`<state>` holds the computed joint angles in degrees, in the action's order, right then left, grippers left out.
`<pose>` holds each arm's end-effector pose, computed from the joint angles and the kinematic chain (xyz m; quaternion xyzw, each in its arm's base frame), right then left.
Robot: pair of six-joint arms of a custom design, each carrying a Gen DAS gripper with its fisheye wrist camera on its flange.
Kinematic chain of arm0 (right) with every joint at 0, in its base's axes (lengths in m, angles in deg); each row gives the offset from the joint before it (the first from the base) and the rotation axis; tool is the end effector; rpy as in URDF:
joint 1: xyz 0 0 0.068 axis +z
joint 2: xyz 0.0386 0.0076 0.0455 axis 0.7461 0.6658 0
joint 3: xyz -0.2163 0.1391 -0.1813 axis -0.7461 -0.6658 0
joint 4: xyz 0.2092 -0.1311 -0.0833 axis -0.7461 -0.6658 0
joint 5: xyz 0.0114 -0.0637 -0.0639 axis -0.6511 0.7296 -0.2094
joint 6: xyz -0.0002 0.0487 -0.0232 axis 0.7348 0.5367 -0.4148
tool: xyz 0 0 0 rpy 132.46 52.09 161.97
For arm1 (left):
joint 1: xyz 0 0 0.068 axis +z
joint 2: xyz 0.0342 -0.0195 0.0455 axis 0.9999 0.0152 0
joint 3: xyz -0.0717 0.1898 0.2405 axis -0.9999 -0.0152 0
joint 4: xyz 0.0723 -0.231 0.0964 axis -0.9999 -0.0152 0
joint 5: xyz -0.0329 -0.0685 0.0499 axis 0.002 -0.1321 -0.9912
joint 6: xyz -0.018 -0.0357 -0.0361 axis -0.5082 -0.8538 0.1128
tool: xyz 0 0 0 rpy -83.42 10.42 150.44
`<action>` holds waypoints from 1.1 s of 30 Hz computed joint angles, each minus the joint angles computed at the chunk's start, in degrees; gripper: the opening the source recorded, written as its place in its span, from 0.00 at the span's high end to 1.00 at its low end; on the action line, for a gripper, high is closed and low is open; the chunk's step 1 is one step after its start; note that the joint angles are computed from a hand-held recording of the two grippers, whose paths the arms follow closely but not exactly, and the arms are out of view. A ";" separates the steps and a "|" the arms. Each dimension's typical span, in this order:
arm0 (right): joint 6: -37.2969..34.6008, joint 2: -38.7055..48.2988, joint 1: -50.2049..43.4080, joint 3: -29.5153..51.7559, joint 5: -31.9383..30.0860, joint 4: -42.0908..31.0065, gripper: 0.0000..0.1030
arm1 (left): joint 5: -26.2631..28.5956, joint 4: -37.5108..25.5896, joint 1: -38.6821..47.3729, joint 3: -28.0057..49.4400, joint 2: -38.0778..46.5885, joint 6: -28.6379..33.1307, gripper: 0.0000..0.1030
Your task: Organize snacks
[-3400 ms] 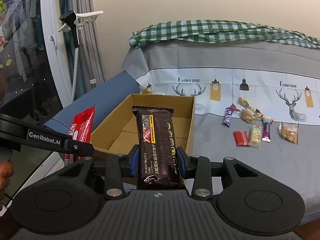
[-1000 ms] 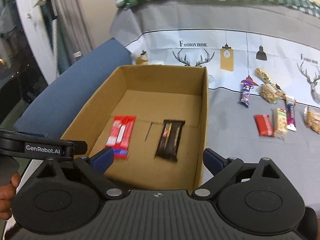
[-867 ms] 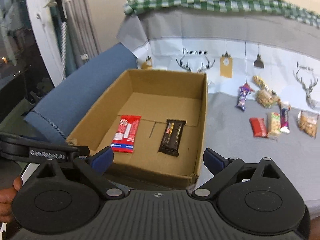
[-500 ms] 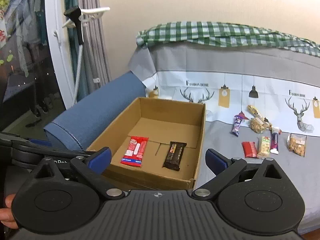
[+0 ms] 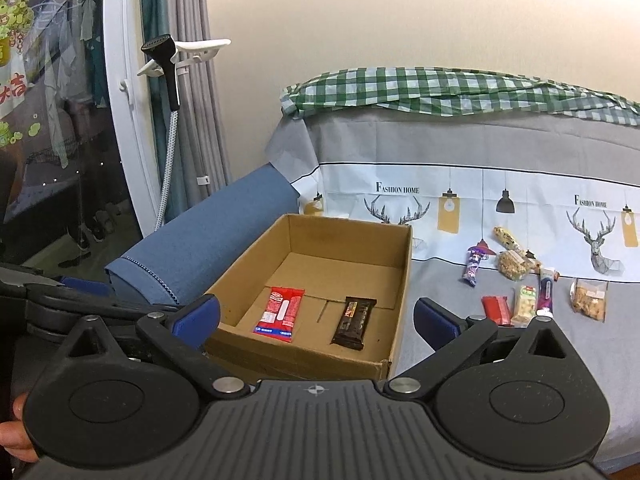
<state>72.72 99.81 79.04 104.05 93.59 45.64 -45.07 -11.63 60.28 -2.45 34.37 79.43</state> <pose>0.1970 0.0975 0.2735 0.0921 0.8353 0.0498 0.5398 0.2877 -0.1490 0.2869 0.1455 0.8925 -0.0131 0.4267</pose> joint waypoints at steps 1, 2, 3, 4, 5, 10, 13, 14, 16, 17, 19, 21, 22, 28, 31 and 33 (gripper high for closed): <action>-0.03 -0.03 0.00 -0.04 0.00 -0.01 0.01 | 0.07 0.03 0.07 -0.03 0.01 0.03 0.00; -0.12 -0.11 -0.09 -0.10 -0.11 0.00 0.01 | 0.03 0.08 0.04 -0.08 0.01 0.00 0.00; -0.16 -0.14 -0.14 -0.13 -0.21 0.03 0.01 | 0.22 0.17 0.22 -0.09 0.05 0.14 0.00; -0.14 -0.13 -0.17 -0.14 -0.27 0.03 0.01 | 0.22 0.21 0.23 -0.13 0.05 0.15 0.00; -0.04 -0.06 -0.06 -0.09 -0.18 -0.02 0.01 | 0.18 0.24 0.21 -0.19 0.06 0.14 0.00; 0.40 0.21 0.42 -0.05 0.20 -0.16 0.01 | 0.51 0.41 0.61 -0.36 0.08 0.40 0.00; 0.46 0.19 0.39 -0.12 0.05 -0.15 0.01 | 0.38 0.38 0.62 -0.34 0.18 0.46 0.00; 0.53 0.32 0.33 -0.09 -0.08 -0.11 0.01 | 0.33 0.38 0.62 -0.36 0.20 0.44 0.00; 0.49 0.65 -0.09 0.10 -0.65 -0.04 0.01 | 0.38 0.41 0.68 -0.28 0.34 0.48 0.00; 0.50 0.85 -0.18 0.20 -0.80 0.01 0.01 | 0.40 0.40 0.70 -0.27 0.41 0.49 0.00; 0.51 0.93 -0.25 0.18 -0.93 0.09 0.01 | 0.31 0.33 0.62 -0.24 0.51 0.54 0.00; 0.65 0.97 -0.32 0.15 -1.05 0.07 0.01 | 0.06 0.33 0.43 -0.04 0.84 0.65 0.00; 0.70 1.01 -0.49 0.10 -1.25 0.15 0.01 | -0.09 0.28 0.31 0.11 1.00 0.73 0.00; 0.77 1.14 -1.72 -0.44 -2.47 1.02 0.01 | -0.90 -0.14 -0.48 1.26 2.39 1.09 0.00; 0.99 1.40 -2.67 -0.77 -3.38 1.41 0.01 | -1.46 -0.63 -1.18 2.10 3.33 1.19 0.00; 1.17 1.36 -3.54 -1.16 -4.19 1.71 0.01 | -1.94 -0.77 -1.84 2.82 4.16 1.48 0.00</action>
<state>73.89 101.17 75.49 102.88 89.40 47.35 -47.02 -12.40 58.44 0.37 38.52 80.91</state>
